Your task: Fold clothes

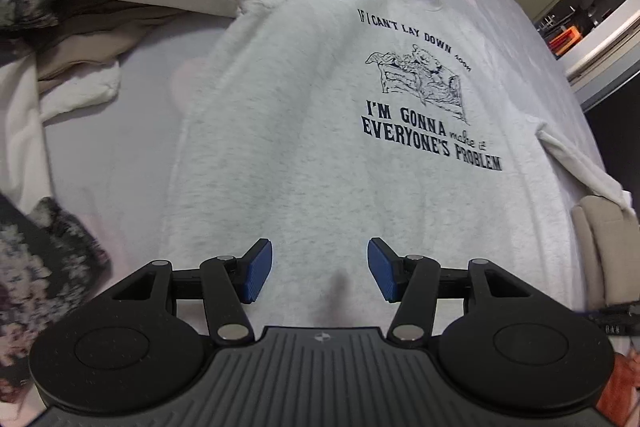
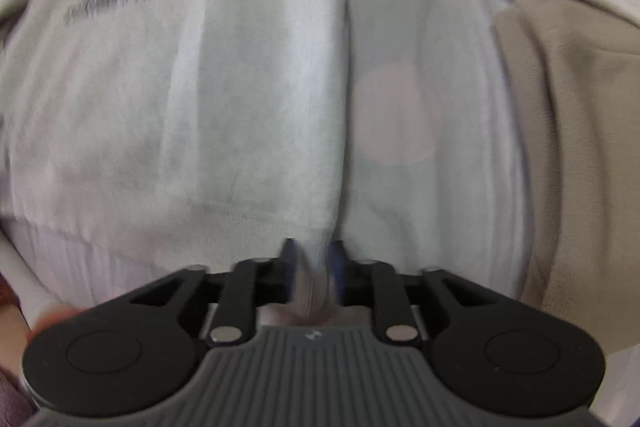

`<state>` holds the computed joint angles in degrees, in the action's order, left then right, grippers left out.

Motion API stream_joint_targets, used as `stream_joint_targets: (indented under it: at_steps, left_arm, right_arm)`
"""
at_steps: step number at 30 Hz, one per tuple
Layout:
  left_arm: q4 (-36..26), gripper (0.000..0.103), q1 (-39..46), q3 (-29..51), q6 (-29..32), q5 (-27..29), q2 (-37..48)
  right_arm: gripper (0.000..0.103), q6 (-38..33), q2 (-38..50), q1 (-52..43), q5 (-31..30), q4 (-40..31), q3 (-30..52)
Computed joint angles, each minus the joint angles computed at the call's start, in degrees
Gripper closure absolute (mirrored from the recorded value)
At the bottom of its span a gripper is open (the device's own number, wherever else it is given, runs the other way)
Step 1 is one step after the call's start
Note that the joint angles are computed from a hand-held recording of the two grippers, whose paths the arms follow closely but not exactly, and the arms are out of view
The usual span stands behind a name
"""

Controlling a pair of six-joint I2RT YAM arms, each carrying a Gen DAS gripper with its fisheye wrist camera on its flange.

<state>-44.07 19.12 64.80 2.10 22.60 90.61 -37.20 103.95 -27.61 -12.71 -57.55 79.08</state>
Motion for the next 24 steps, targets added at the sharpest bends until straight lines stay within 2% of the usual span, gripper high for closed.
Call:
stream_joint_targets:
  at_steps: [6,9,13,14,16,18,24]
  left_arm:
    - [-7.33,0.052,4.05,3.86,3.57,-4.91,1.17]
    - [-10.81,0.052,6.33,6.86,3.73,-5.56,3.88]
    - [-15.73,0.054,6.17,10.43,4.12,-7.05,10.35]
    - [-16.29,0.063,5.45,10.56,4.49,-8.09,11.59]
    - [-15.57,0.069,3.42,9.43,4.71,-11.74,12.85]
    - [-14.74,0.068,2.03,8.46,4.48,-14.18,13.68]
    - [-15.8,0.065,1.86,7.96,5.35,-14.61,11.24]
  right_arm:
    - [0.061,7.34,-5.93,-3.01,-7.96,11.5,-5.83]
    - [0.054,8.78,-6.95,-4.61,-12.32,13.3,-6.84]
    - [0.053,8.05,-6.55,-6.41,-14.72,12.98,-6.49]
    - [0.053,9.02,-6.69,-5.76,-14.55,14.32,-7.11]
    - [0.053,9.29,-7.41,-5.86,-15.11,15.6,-8.18]
    - [0.053,8.96,-8.3,-6.69,-15.76,16.17,-9.14]
    - [0.052,8.86,-9.38,-7.95,-18.04,18.31,-10.83]
